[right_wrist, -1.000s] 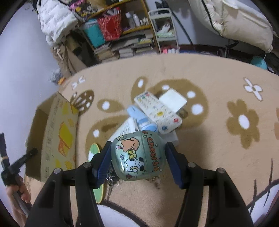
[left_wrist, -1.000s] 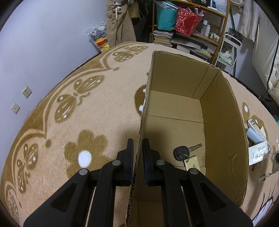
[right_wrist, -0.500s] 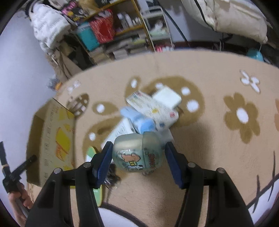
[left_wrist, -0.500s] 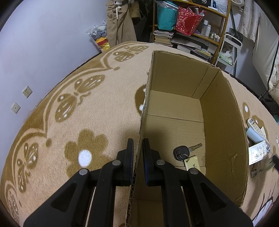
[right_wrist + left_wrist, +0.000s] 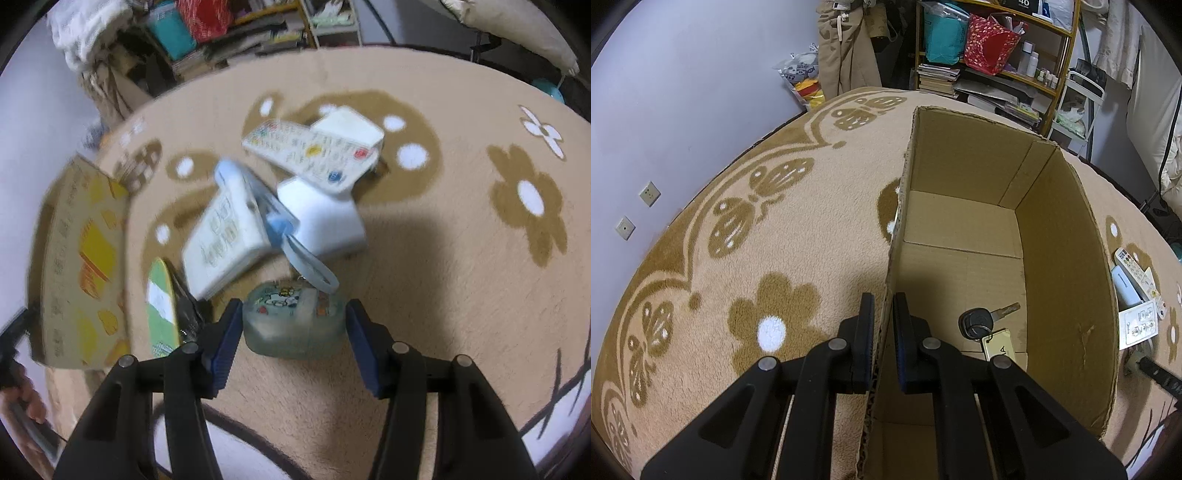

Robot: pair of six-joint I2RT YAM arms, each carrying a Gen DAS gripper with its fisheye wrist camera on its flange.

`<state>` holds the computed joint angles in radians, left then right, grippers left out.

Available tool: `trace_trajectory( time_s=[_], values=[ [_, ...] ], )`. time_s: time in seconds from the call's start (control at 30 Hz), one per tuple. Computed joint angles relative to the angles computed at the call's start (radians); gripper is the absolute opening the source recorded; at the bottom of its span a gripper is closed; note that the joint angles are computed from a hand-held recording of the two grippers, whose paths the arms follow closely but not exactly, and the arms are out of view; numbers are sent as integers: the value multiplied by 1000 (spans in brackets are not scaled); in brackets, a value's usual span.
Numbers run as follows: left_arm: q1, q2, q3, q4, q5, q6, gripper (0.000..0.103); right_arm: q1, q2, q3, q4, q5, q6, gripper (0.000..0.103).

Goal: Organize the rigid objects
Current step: 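Lift the pouch and carry it over the box with the right tool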

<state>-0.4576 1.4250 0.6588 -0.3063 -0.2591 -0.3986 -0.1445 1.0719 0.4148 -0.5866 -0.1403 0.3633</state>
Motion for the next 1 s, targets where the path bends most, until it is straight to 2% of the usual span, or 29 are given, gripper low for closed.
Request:
trace_trajectory(
  time_s=[0.17, 0.33, 0.5, 0.6, 0.8, 1.0],
  values=[
    [0, 0, 0, 0, -1, 1, 9, 49, 107, -18, 47, 19, 10, 62],
    [-2, 0, 0, -1, -2, -1, 9, 85, 129, -23, 61, 53, 23, 62],
    [-1, 0, 0, -1, -2, 1, 9, 175, 155, 29, -31, 120, 33, 61],
    [-1, 0, 1, -1, -1, 0, 9, 121, 82, 27, -96, 118, 4, 60],
    [0, -2, -1, -1, 1, 0, 9, -76, -177, 63, -244, 56, -87, 60],
    [1, -1, 0, -2, 0, 1, 9, -86, -285, 138, -308, 46, -75, 60]
  ],
)
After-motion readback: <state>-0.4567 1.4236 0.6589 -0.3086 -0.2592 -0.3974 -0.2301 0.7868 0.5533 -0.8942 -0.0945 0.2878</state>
